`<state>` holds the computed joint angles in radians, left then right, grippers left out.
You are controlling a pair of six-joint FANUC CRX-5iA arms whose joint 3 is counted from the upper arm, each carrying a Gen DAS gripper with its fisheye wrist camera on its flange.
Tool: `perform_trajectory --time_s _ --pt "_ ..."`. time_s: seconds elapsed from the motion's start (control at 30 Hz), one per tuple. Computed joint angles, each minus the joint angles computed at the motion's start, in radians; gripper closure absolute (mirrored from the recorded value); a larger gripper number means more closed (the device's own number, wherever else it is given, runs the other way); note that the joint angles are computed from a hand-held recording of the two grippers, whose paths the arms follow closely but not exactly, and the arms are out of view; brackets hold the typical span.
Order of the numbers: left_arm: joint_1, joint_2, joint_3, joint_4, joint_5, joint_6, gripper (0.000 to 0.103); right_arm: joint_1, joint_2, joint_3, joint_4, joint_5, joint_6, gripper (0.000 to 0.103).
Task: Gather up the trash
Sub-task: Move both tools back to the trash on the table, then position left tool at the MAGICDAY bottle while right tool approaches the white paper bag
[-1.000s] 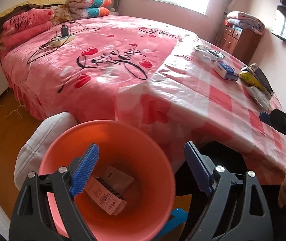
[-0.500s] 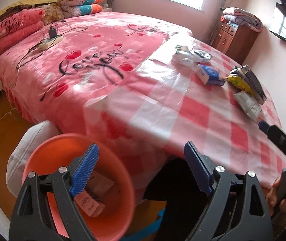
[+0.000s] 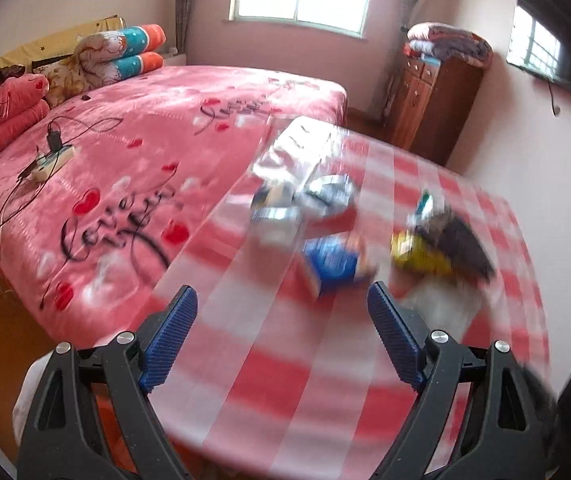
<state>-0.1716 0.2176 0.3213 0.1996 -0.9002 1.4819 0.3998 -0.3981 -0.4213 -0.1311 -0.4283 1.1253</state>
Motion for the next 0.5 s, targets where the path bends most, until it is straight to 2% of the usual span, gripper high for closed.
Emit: perform_trajectory --time_s 0.1,0.2,0.3,0.5 --pt "-0.022 0.109 0.161 -0.038 -0.042 0.112 0.016 -0.040 -0.002 0.027 -0.100 -0.023 0.094 0.007" --pt "-0.048 0.247 0.379 -0.133 -0.135 0.252 0.016 -0.074 -0.005 0.046 -0.178 -0.049 0.166 0.007" --pt "-0.041 0.382 0.566 -0.122 -0.244 0.353 0.016 -0.118 0.000 0.074 -0.271 -0.081 0.248 0.007" --pt "-0.039 0.646 0.963 -0.126 -0.456 0.504 0.022 -0.183 0.000 0.096 -0.367 -0.113 0.322 0.007"
